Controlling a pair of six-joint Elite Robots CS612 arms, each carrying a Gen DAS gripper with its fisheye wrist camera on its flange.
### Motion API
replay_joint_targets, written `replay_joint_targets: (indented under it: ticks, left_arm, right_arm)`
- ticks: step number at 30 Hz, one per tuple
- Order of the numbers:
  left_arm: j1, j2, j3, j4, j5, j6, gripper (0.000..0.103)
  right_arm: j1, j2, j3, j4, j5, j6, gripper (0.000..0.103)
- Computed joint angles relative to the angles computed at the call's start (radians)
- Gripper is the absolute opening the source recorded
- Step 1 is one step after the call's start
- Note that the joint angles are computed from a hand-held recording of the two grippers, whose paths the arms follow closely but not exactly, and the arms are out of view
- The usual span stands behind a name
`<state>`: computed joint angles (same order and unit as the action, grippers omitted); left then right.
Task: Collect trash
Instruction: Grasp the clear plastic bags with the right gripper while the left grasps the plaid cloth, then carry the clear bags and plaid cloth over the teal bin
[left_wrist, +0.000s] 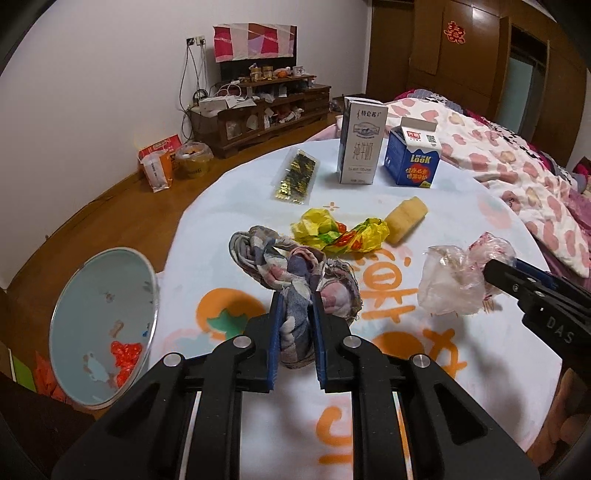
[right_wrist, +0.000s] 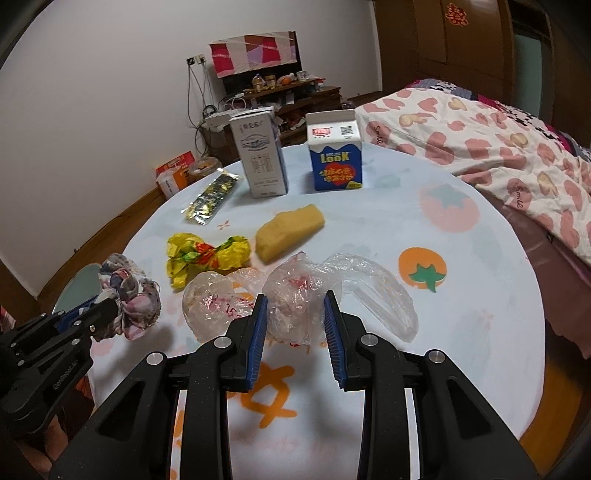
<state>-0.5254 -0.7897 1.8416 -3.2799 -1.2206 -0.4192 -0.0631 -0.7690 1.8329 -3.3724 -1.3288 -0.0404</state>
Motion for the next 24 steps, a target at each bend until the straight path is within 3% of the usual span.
replay_joint_targets:
  ticks: [14, 24]
  left_arm:
    - [0.011, -0.047, 0.086, -0.063, 0.006, -0.044, 0.015]
    - [-0.003, -0.078, 0.118, -0.023, 0.14, -0.051, 0.015]
  right_arm:
    - [0.038, -0.028, 0.043, -0.043, 0.004, -0.042, 0.031]
    - [0.066, -0.037, 0.056, -0.055, 0.029, -0.056, 0.031]
